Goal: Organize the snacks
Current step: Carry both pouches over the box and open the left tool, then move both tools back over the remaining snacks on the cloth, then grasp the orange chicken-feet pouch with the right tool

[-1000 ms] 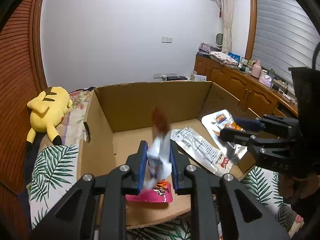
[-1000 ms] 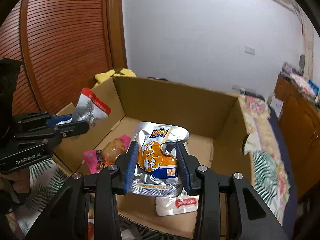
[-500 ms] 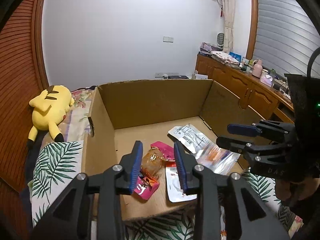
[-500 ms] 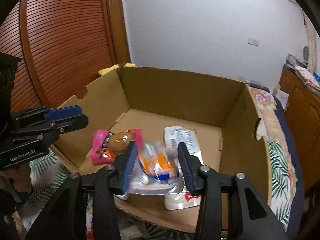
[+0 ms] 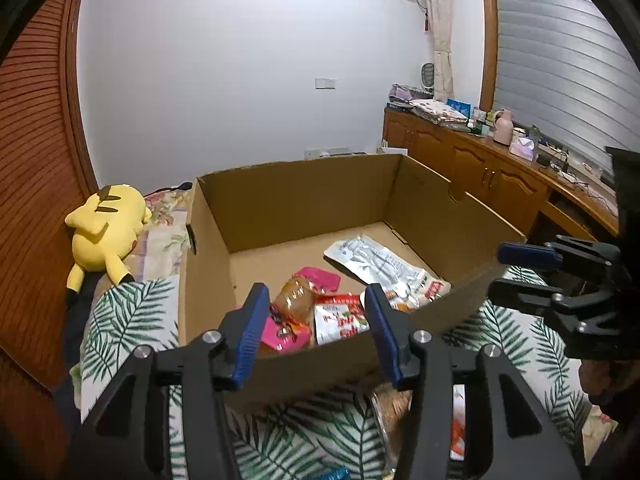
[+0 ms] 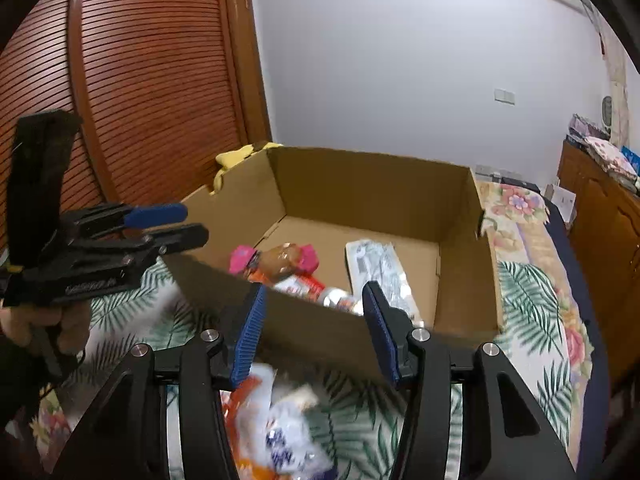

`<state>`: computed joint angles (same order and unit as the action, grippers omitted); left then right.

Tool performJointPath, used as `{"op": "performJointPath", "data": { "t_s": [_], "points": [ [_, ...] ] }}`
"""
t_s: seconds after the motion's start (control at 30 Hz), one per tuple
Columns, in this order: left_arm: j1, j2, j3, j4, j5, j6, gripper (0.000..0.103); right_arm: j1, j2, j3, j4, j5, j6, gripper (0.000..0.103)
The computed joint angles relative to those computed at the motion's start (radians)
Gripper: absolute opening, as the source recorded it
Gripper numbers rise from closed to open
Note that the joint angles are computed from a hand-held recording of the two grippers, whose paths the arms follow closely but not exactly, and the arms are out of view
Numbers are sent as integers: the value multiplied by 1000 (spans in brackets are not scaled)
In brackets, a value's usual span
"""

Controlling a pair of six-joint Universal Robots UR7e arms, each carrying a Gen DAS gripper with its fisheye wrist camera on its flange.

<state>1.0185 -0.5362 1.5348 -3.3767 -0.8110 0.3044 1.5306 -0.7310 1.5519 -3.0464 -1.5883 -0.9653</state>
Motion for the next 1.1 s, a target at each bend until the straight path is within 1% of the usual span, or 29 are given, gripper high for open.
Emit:
{"op": "performJointPath", "data": {
  "t_s": [0.07,0.17,0.27,0.53,0.83,1.03,1.1],
  "points": [
    [-7,-9,31,-10,2,-13,50,-8,-20,36,-1,1,3,52],
    [-21,-18,73,-58,16,-5,51,-17,-43,93,-55,1,-16,52],
    [-34,-38,119,-77,16,-23,51,-25,-63,130,-64,1,-19,52],
    [-73,-89,229,-174,32,-26,53,-36,-93,212,-81,-19,-39,52],
    [-101,-121,346,-259,53,-52,55,-50,-69,250,-89,-62,-37,52],
    [-94,-115,398,-259,51,-104,55,-57,-54,254,-95,-76,-18,52],
    [-91,-111,410,-257,50,-122,55,-59,-55,254,-80,-68,-18,52]
  ]
}}
